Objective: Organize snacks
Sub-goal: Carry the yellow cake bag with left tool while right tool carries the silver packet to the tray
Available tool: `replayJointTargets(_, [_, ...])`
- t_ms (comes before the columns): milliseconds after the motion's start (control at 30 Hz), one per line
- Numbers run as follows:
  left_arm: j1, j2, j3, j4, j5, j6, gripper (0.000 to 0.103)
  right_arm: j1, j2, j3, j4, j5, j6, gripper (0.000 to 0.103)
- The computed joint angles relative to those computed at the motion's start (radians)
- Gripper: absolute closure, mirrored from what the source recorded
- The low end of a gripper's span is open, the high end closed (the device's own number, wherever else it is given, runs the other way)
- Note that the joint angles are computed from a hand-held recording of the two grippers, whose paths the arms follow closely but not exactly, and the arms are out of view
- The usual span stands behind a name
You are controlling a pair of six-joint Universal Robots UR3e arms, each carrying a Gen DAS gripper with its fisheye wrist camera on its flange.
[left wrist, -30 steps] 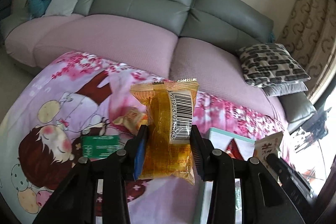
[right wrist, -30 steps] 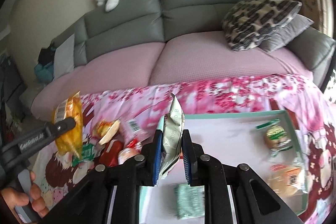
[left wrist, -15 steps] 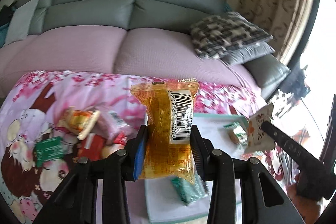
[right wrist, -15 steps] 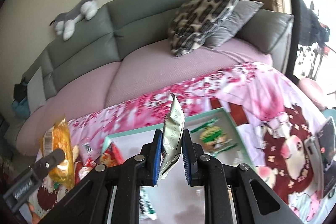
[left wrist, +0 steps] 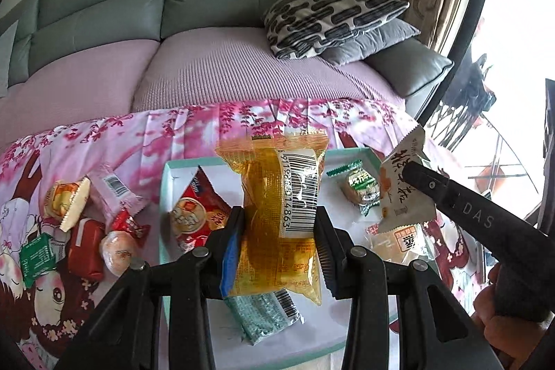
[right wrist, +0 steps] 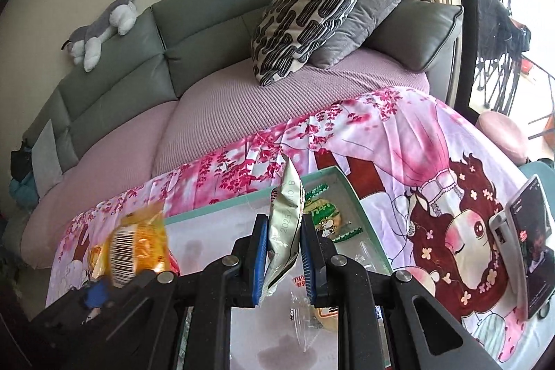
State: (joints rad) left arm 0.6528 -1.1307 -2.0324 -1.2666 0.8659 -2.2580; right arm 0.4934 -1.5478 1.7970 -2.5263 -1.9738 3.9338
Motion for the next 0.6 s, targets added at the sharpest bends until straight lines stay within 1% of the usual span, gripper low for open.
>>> replayJointTargets(167, [-0.058, -0.042, -0.031, 0.12, 0.032, -0.063, 0.062, -0.01, 0.007, 0.014, -0.015, 0.027, -0.005, 0.083])
replayJointTargets(333, [-0.098, -0.057, -0.063, 0.199, 0.065, -0.085, 0.062, -0.022, 0.014, 0.023, -0.029, 0.055, -0.011, 0.083])
replayJointTargets(600, [-0.124, -0.063, -0.09, 0.259, 0.095, -0.1, 0.062, -0.033, 0.021, 0.029, -0.035, 0.083, -0.019, 0.083])
